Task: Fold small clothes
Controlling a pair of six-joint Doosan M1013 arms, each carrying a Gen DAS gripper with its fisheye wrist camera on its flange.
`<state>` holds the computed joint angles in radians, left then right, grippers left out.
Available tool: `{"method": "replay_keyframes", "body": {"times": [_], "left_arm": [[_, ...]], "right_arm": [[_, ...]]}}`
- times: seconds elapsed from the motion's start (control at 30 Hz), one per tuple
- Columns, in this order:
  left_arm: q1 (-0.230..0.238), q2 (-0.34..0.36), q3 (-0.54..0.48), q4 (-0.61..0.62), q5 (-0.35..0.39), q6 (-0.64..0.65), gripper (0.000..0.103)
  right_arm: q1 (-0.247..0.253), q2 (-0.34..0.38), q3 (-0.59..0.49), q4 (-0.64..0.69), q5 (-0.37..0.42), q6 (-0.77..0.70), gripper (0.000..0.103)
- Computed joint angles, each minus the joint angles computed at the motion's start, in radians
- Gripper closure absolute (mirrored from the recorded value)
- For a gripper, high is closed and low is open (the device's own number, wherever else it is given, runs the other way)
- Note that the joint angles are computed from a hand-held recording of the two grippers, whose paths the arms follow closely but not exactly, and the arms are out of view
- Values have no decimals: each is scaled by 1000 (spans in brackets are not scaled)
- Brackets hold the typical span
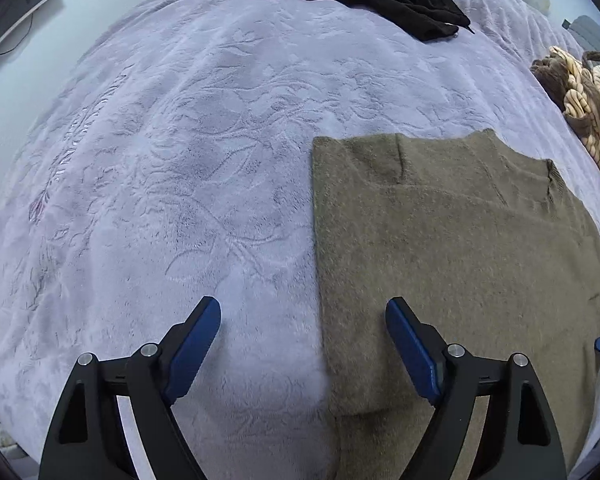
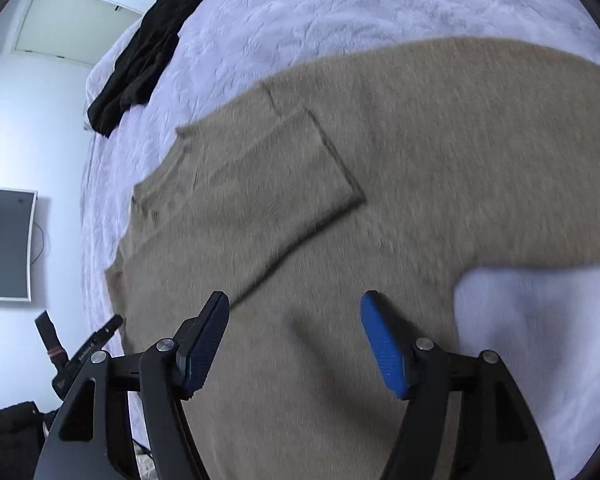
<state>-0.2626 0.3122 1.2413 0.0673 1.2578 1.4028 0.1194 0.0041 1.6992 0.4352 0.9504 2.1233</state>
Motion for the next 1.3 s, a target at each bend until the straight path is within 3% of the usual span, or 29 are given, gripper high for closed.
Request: {"method": "replay_keyframes", "body": {"times": [0.1,0.27,0.37,0.6,0.8,1.1,1.3], "left_arm": [[-31,-6,41,134,9,12,17],[-4,2,18,76,52,-19,17],[-19,-5,5,95,77,-15,17],[-80,-27,-2,0,101,27,17],[-165,2,-39,-95,119,60,17],[-269,70,-117,-148,131,73,17],[-301,101,-151,-155,146,57,17]], "right_arm": [[4,-32,37,27,-1,11,31],[0,-84,81,6,3,77,31],[-20,-117,111,-10,4,116,31],[-85,-182,162,-54,-20,204,31],[-205,-240,212,-108,-61,283,31],[-449,-344,330,-175,-139,488,31],[-574,-368,401,52,-270,376,34]]}}
